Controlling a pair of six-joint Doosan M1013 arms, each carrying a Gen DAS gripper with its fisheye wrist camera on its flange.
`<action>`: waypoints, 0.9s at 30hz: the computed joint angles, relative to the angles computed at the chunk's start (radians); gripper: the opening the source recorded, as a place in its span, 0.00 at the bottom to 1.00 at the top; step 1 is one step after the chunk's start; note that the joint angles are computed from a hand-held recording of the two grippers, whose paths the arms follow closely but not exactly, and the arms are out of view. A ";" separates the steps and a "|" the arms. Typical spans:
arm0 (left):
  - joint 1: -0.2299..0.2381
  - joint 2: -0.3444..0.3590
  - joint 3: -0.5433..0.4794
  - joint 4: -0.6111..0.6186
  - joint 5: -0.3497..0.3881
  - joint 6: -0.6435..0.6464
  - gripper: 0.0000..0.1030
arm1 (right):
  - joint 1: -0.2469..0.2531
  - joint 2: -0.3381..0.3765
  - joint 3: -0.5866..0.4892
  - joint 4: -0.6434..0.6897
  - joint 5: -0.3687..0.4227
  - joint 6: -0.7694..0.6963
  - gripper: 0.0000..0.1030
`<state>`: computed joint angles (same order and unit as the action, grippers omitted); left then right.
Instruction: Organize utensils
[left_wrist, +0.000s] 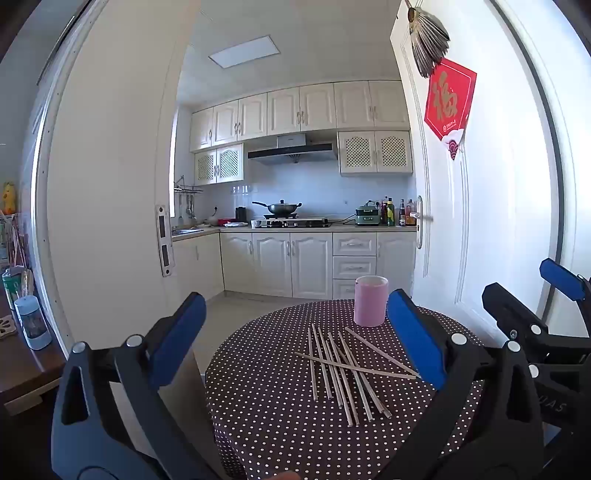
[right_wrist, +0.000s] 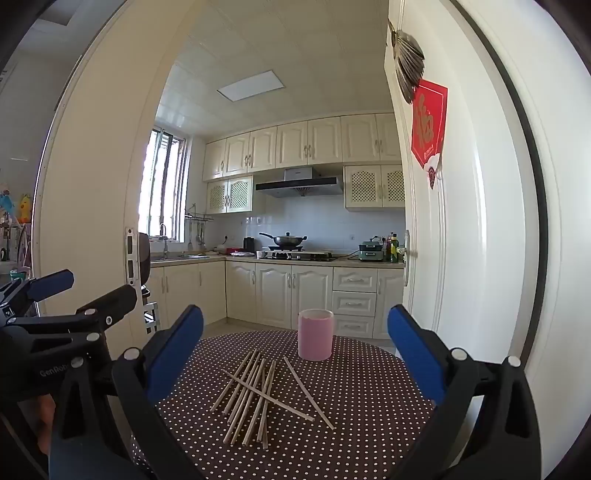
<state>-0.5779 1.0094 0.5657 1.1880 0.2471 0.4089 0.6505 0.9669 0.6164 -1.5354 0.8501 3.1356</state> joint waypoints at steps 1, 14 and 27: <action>0.000 0.000 -0.001 -0.003 -0.001 0.002 0.94 | 0.000 0.000 0.000 -0.003 -0.001 0.001 0.93; -0.002 0.001 -0.002 0.009 -0.002 -0.005 0.94 | 0.003 -0.019 0.033 -0.003 -0.005 0.019 0.93; -0.005 0.007 -0.012 -0.007 0.003 0.017 0.94 | -0.004 -0.014 0.023 0.012 -0.012 0.019 0.93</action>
<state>-0.5824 1.0167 0.5542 1.1807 0.2501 0.4264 0.6470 0.9534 0.6391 -1.5230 0.8386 3.1550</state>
